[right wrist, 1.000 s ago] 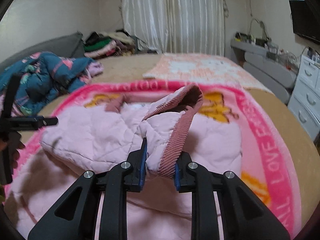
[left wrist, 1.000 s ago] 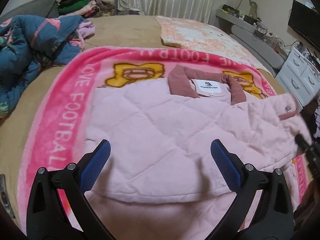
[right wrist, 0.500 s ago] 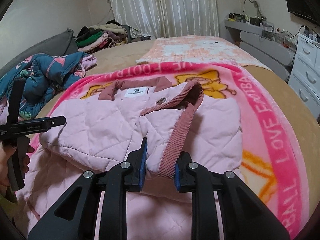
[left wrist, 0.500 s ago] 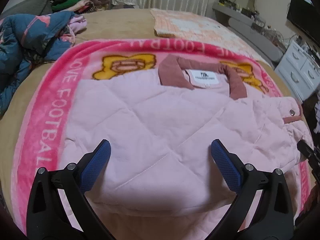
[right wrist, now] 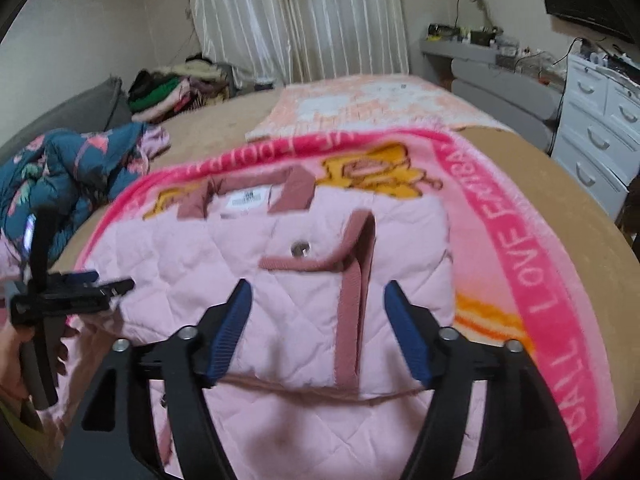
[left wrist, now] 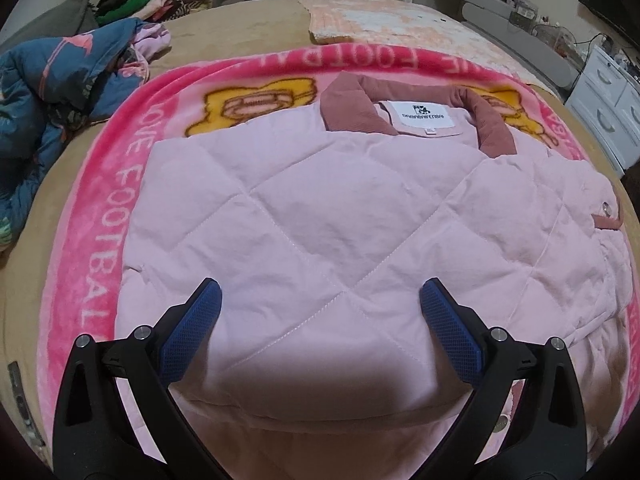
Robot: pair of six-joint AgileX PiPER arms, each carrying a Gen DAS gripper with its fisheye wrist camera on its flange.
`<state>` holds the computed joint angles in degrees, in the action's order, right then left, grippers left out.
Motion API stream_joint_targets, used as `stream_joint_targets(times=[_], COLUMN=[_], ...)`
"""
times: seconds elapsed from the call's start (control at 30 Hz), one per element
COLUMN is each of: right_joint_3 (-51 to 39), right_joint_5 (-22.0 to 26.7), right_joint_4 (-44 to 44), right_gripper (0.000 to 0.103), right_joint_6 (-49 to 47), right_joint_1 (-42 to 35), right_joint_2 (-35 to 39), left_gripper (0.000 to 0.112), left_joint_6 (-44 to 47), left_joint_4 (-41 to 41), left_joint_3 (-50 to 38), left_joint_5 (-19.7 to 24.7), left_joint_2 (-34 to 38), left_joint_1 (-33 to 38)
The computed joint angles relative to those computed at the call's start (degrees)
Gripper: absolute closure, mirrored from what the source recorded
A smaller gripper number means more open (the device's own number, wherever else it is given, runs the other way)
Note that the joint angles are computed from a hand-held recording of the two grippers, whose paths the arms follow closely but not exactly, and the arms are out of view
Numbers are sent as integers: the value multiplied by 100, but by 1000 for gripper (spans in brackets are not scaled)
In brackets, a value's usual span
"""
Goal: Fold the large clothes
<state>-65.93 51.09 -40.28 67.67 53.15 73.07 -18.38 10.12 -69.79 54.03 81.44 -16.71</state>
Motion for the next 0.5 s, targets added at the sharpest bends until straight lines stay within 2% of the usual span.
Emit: stream_joint_targets(times=[0.2,0.33,0.5], right_joint_3=[-187,-311,-437], right_joint_5=[294,264,213], right_joint_4=[-762,-712,-596], right_gripper=[21,21,21], right_joint_6=[264,43,-190], right_joint_1=[459,524,620], right_joint_2=[85,303,620], left_gripper=[18,18,18], left_joint_6=[116,126,161], left_joint_4=[-50,33,-14], left_joint_3=[-88,-183,-134], left_joint_5=[137,318,304], left_joint_2=[196,361,492], left_joint_1=[20,-50,-26])
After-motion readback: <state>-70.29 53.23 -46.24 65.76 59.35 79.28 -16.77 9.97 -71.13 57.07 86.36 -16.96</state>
